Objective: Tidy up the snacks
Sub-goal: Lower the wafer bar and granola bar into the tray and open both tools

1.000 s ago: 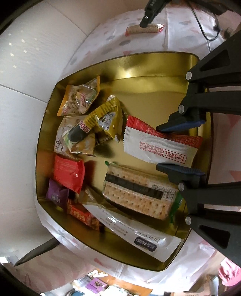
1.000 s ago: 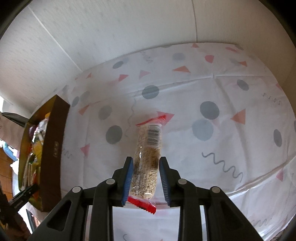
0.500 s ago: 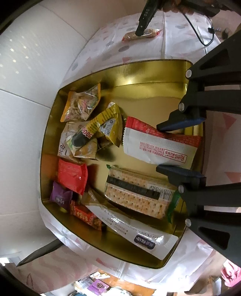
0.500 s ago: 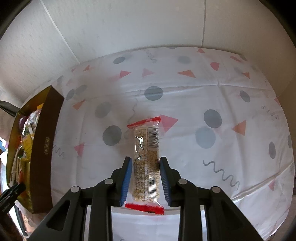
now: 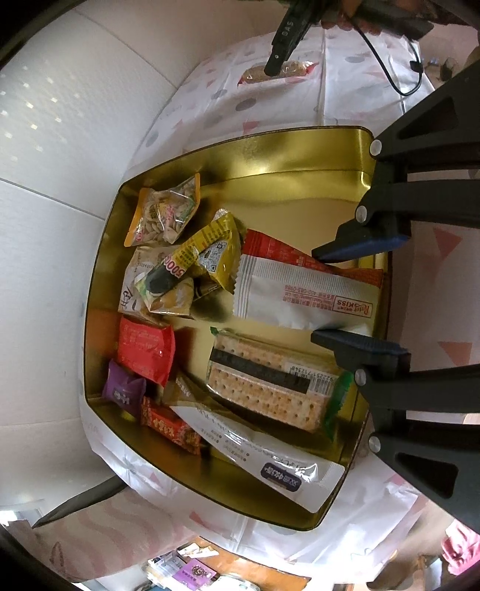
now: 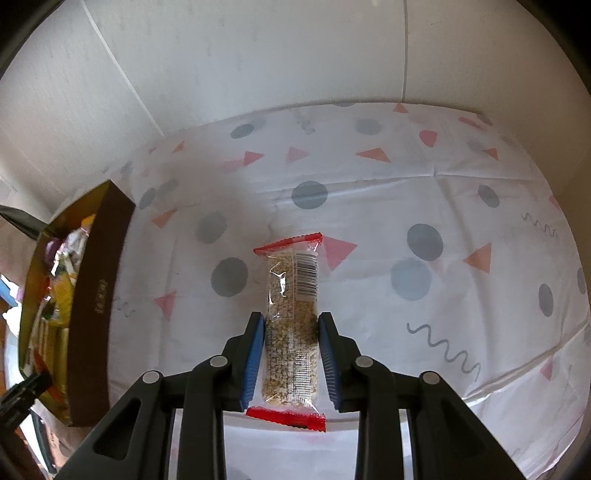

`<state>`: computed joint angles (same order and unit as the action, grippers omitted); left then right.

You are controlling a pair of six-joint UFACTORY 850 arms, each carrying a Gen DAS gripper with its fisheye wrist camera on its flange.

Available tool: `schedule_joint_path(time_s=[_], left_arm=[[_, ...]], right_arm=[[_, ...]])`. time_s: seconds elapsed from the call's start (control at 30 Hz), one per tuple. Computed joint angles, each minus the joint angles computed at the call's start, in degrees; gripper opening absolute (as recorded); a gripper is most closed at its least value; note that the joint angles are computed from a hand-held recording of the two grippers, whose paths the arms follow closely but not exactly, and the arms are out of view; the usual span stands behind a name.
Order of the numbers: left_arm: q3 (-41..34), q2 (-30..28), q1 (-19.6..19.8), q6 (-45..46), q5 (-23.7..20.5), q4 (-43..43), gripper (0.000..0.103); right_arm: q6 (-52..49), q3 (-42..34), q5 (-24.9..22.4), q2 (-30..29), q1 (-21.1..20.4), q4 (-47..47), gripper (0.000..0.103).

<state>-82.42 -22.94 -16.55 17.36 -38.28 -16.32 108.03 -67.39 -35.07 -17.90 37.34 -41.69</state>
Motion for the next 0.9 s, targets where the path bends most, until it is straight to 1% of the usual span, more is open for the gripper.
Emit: schedule_joint_path(time_s=[0.23, 0.37, 0.5, 0.6, 0.7, 0.77, 0.83, 0.9], left_arm=[[0.5, 0.8, 0.9, 1.6, 0.2, -3.2, 0.039], [0.9, 1.3, 1.2, 2.9, 0.6, -4.4, 0.042], [1.2, 1.7, 1.5, 3.5, 1.1, -4.7, 0.043], [1.5, 2.1, 1.6, 3.6, 1.6, -4.2, 0.045], [2.0, 2.7, 1.7, 4.5, 2.5, -4.1, 0.046], [2.2, 3.1, 1.9, 4.9, 3.0, -3.9, 0.047], [2.4, 3.4, 1.9, 4.8, 3.5, -3.1, 0.049], [2.7, 3.8, 2.1, 4.5, 3.9, -2.5, 0.054]], right_arm=[[6.4, 0.8, 2.4, 2.1, 1.0, -4.2, 0.03], [6.5, -1.4, 2.5, 1.9, 1.8, -6.3, 0.03], [6.2, -4.3, 3.9, 1.0, 2.3, -7.8, 0.03], [4.1, -7.6, 5.4, -0.5, 2.9, -8.1, 0.03], [0.1, -11.8, 7.6, -3.0, 3.5, -6.3, 0.03], [-3.6, -14.8, 8.9, -5.0, 3.8, -3.7, 0.03], [-7.4, -17.4, 9.2, -6.7, 4.0, -0.9, 0.03], [-11.4, -20.1, 9.5, -8.6, 4.4, 2.3, 0.03]])
